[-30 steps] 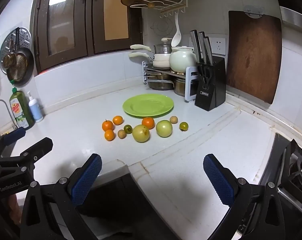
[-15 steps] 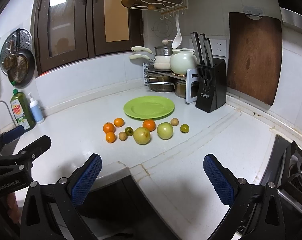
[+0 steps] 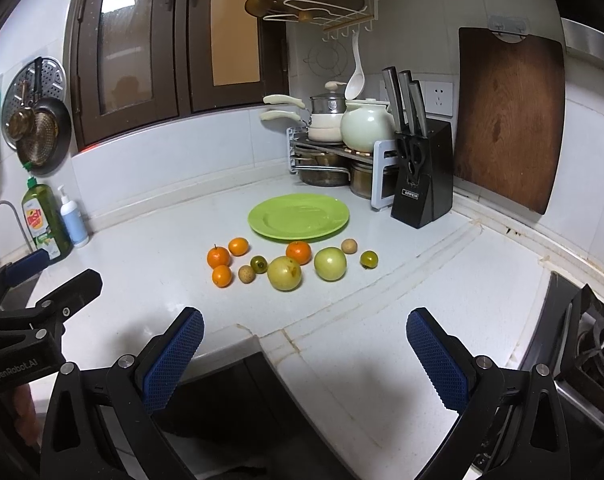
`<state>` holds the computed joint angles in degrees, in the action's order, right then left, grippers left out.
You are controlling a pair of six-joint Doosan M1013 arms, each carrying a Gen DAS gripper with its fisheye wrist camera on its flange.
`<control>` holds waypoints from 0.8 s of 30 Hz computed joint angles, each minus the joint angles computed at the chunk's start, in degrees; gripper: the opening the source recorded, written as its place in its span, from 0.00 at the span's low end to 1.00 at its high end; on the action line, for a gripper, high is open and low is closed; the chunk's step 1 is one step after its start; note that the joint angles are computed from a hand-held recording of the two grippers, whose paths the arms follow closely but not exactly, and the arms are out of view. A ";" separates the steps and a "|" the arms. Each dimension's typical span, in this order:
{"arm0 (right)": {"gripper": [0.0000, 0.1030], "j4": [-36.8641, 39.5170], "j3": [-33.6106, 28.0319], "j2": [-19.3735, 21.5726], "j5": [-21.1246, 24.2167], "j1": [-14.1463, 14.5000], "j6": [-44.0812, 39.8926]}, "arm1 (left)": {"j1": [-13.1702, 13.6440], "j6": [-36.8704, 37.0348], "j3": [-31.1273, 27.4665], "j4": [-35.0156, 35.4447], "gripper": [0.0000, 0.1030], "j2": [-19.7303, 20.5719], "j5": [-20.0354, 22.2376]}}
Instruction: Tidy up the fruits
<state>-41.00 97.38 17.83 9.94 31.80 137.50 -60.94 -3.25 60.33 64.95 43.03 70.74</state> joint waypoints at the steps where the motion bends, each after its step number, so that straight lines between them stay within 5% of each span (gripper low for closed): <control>1: 0.99 0.02 -0.03 0.01 0.01 0.01 0.00 | 0.00 0.01 -0.02 0.01 1.00 0.00 -0.05; 24: 0.99 -1.02 -0.38 0.06 0.17 0.15 0.76 | -0.07 0.09 -0.33 0.10 1.00 0.10 -0.28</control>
<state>-42.02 97.01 17.88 10.11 31.95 138.26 -61.01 -3.16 60.00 65.05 43.13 70.46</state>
